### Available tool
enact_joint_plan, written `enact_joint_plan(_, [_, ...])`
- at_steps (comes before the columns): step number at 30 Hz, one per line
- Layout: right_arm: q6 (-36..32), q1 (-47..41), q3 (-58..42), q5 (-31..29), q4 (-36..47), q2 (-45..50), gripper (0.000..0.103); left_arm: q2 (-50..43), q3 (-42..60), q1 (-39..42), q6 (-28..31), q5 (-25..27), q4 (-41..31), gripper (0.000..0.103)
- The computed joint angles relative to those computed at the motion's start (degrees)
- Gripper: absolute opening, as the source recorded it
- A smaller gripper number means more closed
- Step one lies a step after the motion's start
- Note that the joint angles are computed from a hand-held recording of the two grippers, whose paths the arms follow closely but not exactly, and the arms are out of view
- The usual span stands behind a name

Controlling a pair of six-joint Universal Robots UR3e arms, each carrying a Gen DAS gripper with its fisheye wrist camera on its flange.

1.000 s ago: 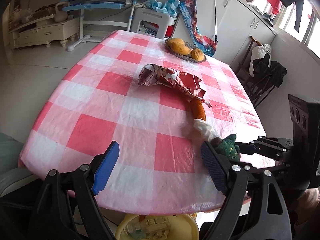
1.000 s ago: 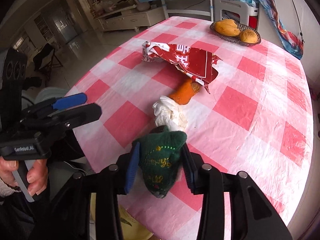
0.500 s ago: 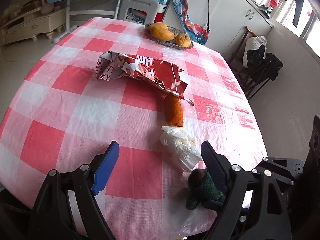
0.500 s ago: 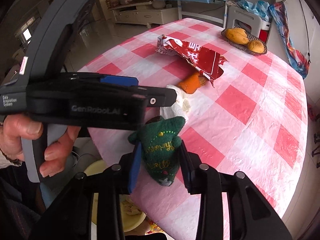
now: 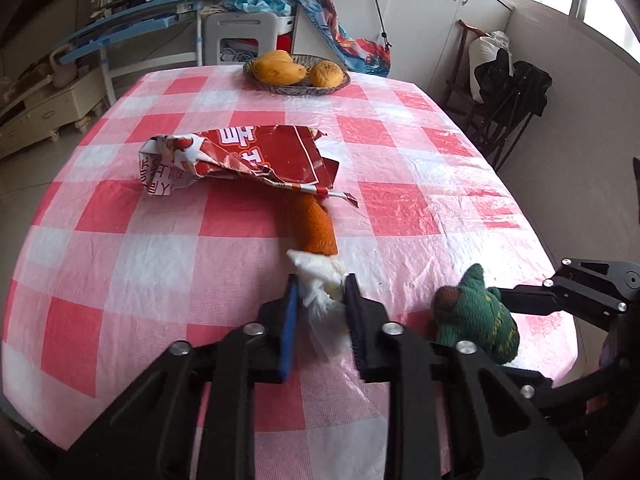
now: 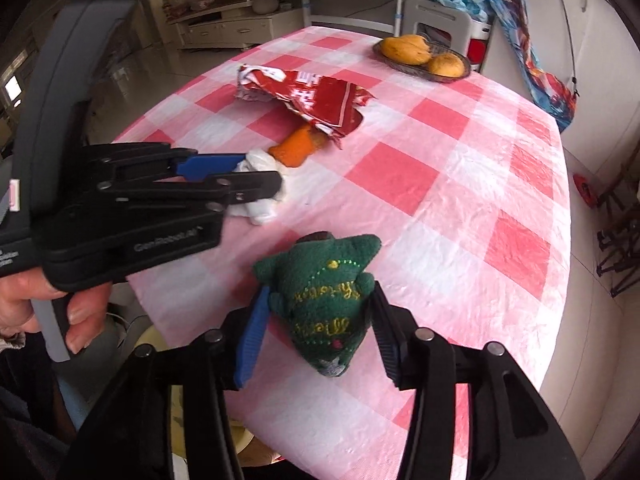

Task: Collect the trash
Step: 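Lift the green toy with the right tool while the left tool grasps white plastic, then carry toy and plastic to the yellow basin and open both tools over it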

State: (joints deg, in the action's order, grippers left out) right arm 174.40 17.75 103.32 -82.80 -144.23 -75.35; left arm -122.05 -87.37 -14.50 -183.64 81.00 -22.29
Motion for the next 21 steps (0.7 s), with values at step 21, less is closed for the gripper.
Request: enact_joint_plan(21, [6.4,0.97,8.36,10.42,-14.53,-5.08,0.038,31.82,-35.71,9.03,2.76,-4.01,6.72,0.013])
